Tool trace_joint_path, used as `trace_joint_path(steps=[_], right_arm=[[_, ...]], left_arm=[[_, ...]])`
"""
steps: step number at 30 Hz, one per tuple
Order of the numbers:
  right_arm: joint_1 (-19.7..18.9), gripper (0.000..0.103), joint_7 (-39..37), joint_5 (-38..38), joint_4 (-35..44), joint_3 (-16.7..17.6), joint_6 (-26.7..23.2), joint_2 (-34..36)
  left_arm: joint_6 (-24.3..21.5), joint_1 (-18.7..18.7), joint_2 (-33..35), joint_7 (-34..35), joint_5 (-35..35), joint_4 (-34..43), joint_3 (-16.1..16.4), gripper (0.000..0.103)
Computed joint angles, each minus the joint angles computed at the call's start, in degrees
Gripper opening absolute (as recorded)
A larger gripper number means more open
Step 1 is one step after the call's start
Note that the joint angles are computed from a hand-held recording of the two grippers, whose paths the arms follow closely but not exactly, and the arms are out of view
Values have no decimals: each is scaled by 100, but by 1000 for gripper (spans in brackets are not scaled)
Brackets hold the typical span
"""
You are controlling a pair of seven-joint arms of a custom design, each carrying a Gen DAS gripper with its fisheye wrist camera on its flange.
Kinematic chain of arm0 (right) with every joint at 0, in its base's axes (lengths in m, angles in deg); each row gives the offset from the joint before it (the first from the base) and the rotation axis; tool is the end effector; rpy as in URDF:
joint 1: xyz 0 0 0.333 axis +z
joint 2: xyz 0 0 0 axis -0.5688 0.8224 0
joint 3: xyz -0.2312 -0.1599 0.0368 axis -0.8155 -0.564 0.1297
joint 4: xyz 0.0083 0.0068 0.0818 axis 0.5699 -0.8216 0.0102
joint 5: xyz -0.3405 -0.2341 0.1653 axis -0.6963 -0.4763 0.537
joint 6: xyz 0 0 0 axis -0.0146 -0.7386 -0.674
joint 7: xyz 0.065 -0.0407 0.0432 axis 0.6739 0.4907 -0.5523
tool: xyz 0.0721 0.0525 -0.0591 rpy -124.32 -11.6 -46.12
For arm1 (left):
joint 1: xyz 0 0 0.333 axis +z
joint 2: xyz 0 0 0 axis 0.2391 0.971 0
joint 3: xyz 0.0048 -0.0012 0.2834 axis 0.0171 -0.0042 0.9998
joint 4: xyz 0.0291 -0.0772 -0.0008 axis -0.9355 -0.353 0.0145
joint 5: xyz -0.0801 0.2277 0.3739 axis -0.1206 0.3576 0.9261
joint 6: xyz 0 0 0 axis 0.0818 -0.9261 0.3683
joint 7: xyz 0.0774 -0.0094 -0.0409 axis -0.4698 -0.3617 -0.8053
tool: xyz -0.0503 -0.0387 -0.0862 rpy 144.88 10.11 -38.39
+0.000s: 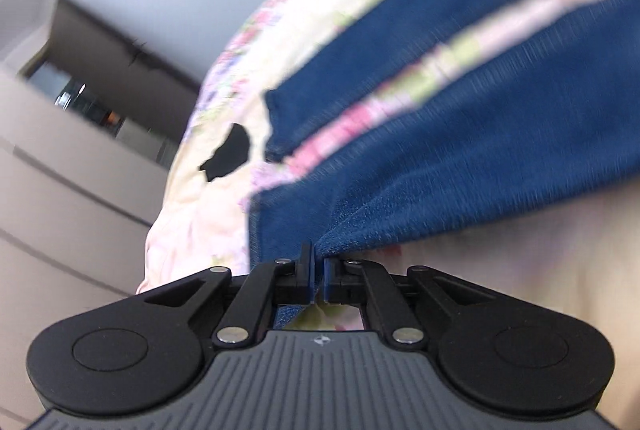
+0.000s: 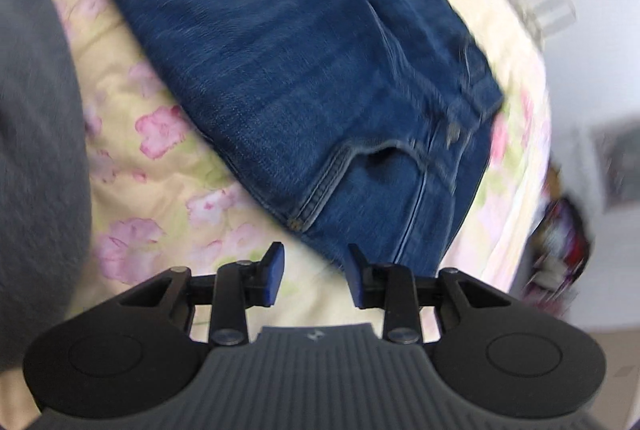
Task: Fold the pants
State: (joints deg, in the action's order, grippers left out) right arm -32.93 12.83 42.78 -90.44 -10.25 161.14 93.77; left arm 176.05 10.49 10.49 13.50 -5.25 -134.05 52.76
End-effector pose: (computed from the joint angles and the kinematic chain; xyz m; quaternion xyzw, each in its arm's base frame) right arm 0.6626 -0.0806 0.3582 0.9178 -0.2717 0.2894 0.0051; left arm 0.6624 -0.0707 0.3520 -0.5500 0.7082 0.0284 0.4417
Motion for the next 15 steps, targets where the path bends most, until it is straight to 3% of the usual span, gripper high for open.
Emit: trace_joint_path(steps=[4,6,10,15], right_arm=[[-31,31,-676,-237,-195,-24,517,113],[104,29,-640,-563,-334,-234,1187,246],[362,1,-646,-483,-533,-603,2141,370],[44,0,-1107,258,-686,-204,2537,112]], left_arm=[[-221,-55,-90,-437,-296,202,-57,4],[-257,-46,-131,-615,-475,292,-79,4],[-394,-63,-201,-853,-588,393,-117,4],[-623,-175,-432,-1451,-190,310,-192,3]])
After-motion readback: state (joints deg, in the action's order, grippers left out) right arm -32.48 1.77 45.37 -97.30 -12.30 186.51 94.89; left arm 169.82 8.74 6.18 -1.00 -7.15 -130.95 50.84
